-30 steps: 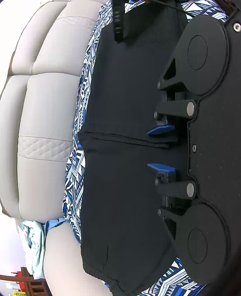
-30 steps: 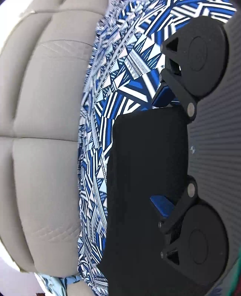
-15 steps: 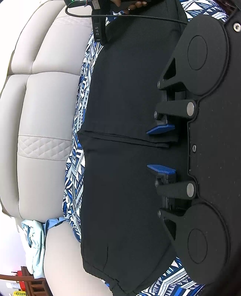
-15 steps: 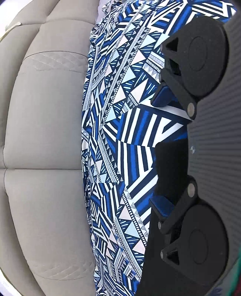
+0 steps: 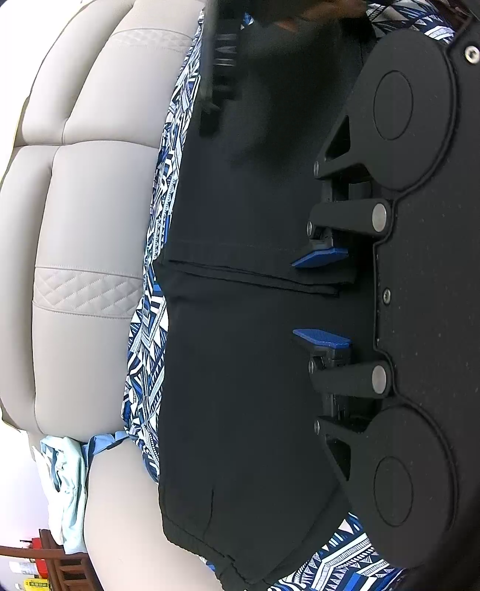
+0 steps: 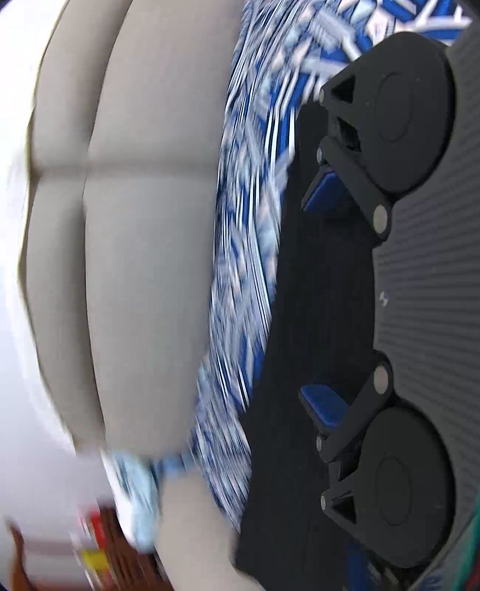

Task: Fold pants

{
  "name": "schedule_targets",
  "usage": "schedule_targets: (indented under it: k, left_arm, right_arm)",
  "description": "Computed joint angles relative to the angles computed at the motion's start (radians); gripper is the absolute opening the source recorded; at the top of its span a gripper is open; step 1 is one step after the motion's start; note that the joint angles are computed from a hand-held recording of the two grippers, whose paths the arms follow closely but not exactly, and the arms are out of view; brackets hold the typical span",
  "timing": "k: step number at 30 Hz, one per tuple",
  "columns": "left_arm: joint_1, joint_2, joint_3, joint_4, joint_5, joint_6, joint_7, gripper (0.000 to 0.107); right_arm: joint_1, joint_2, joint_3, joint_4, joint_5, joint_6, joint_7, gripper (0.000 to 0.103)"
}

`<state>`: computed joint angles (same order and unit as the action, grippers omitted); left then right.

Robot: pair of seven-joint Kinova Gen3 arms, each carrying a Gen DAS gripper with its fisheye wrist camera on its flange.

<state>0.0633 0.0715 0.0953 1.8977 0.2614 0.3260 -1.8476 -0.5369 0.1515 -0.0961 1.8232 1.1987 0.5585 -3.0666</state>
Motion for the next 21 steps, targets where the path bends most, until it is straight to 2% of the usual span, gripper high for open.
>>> schedule_targets:
  k: [3,6,10,12,15,17,19,21]
  left_arm:
    - [-0.005,0.008,0.001,-0.018,0.002,0.022,-0.017,0.039]
    - [-0.036,0.023,0.01,-0.074,0.029,0.103,-0.077,0.044]
    - [-0.045,0.025,-0.024,-0.128,0.019,0.181,-0.044,0.051]
    - [-0.058,0.017,-0.038,-0.136,0.021,0.195,-0.025,0.058]
    - [-0.084,-0.001,-0.059,-0.13,0.027,0.192,-0.002,0.067]
    - [-0.097,-0.007,-0.073,-0.124,0.013,0.178,0.022,0.075]
    - [-0.105,-0.009,-0.089,-0.116,-0.029,0.157,0.077,0.081]
    - [-0.114,-0.004,-0.102,-0.116,-0.074,0.145,0.134,0.083]
  right_arm:
    - [0.006,-0.008,-0.02,0.03,0.013,-0.119,0.065,0.103]
    - [0.023,-0.005,-0.029,0.032,-0.088,-0.211,0.184,0.103]
    - [-0.014,0.009,-0.008,0.019,-0.187,-0.218,0.271,0.103]
    - [-0.042,0.006,0.015,0.026,-0.174,-0.229,0.269,0.103]
    - [-0.064,0.009,0.027,0.027,-0.171,-0.242,0.289,0.103]
    - [-0.06,0.017,0.021,0.015,-0.221,-0.24,0.355,0.103]
    - [-0.082,0.025,0.028,0.007,-0.23,-0.222,0.387,0.103]
    - [-0.109,0.036,0.038,0.0,-0.202,-0.207,0.393,0.103]
